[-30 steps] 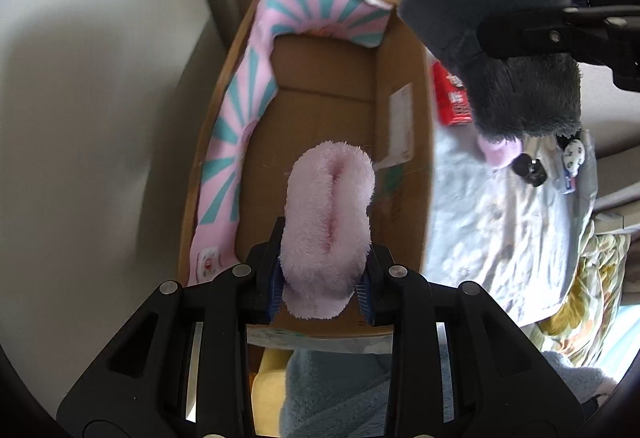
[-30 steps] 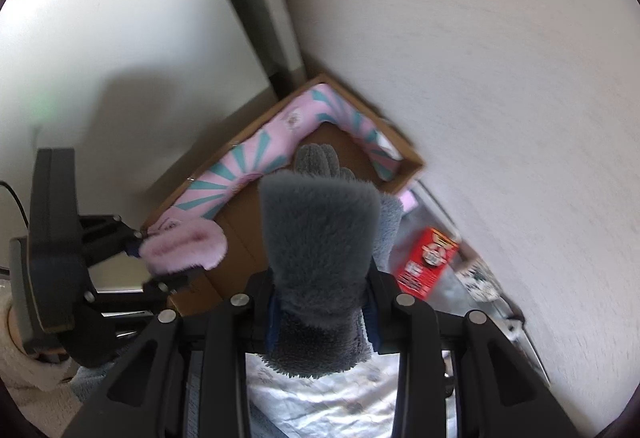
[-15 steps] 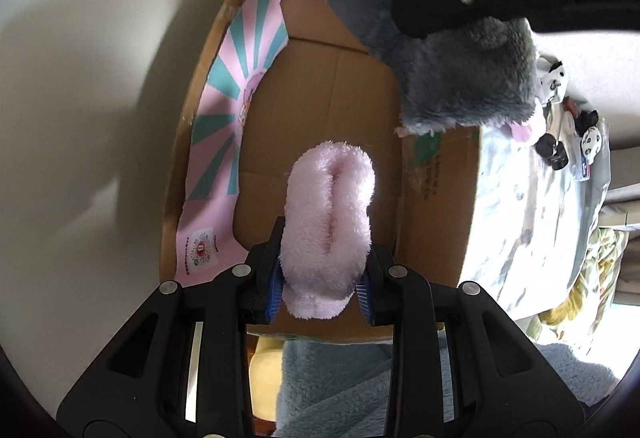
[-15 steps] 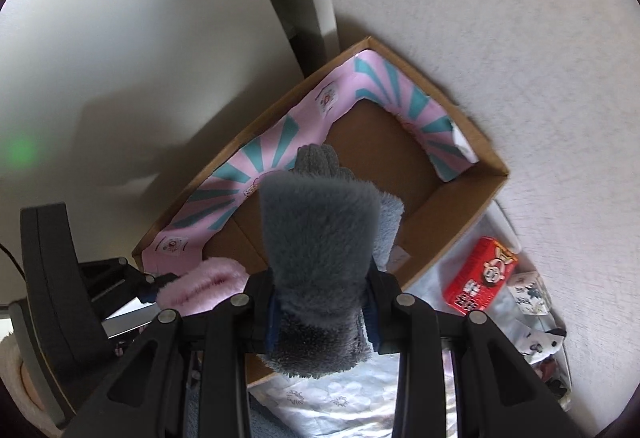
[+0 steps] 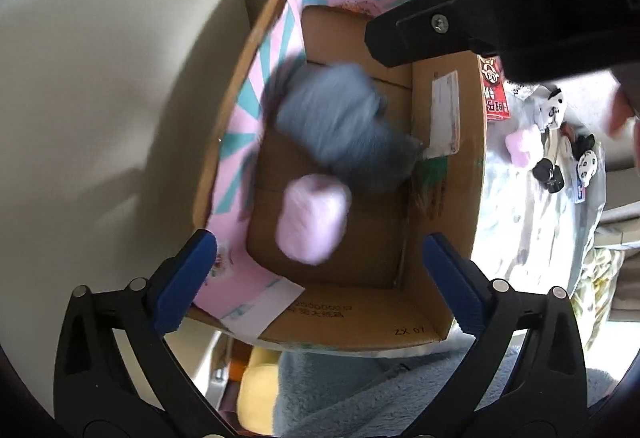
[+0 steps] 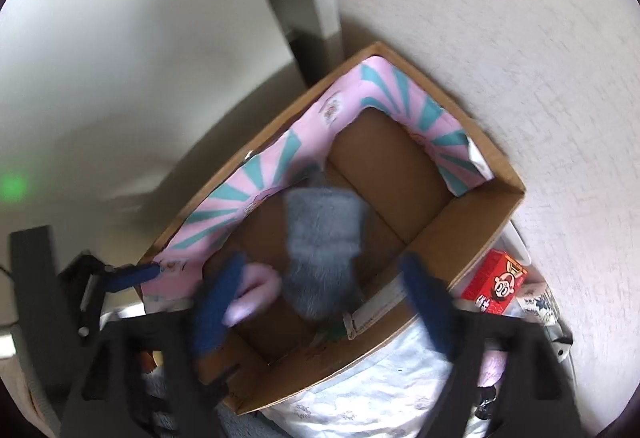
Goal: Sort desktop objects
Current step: 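Open both tools to drop the sock and glove into the box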
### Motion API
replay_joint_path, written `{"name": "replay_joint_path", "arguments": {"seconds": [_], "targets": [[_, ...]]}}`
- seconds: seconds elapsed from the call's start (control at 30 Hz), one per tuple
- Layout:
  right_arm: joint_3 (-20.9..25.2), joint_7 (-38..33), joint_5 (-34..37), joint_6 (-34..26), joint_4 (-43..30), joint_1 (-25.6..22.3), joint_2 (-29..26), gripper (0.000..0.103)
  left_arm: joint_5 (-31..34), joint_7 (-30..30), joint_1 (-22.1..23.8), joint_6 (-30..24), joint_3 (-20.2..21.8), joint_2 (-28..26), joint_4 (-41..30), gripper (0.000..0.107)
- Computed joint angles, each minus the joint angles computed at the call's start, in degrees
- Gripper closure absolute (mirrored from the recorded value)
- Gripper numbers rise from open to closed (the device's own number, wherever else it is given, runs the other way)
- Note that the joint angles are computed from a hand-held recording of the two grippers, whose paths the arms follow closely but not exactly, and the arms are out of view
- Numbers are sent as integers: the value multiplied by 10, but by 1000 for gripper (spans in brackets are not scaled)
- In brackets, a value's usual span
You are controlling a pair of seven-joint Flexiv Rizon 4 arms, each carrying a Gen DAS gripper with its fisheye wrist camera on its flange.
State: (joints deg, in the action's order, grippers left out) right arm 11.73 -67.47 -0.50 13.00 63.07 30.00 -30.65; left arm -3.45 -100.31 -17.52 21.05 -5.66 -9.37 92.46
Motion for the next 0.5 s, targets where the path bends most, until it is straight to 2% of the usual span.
{"name": "replay_joint_path", "arguments": {"seconds": [0.03,0.1,0.33,0.5], "targets": [[-2,3,-2,11,9,0,4,0,11,-5,-2,-17,-2,-4,-13,4],[-5,10,-11,24,21,0,12,0,29,-9,-6,-41,-3,-9,-31,4],[-6,12,-19,25,26,-6,17,0,27,4,-8,-27,-4,-18,-39,4],[-6,15,-19,26,36,-12,28,0,-14,11,-4,-17,-4,-22,-42,4]]}}
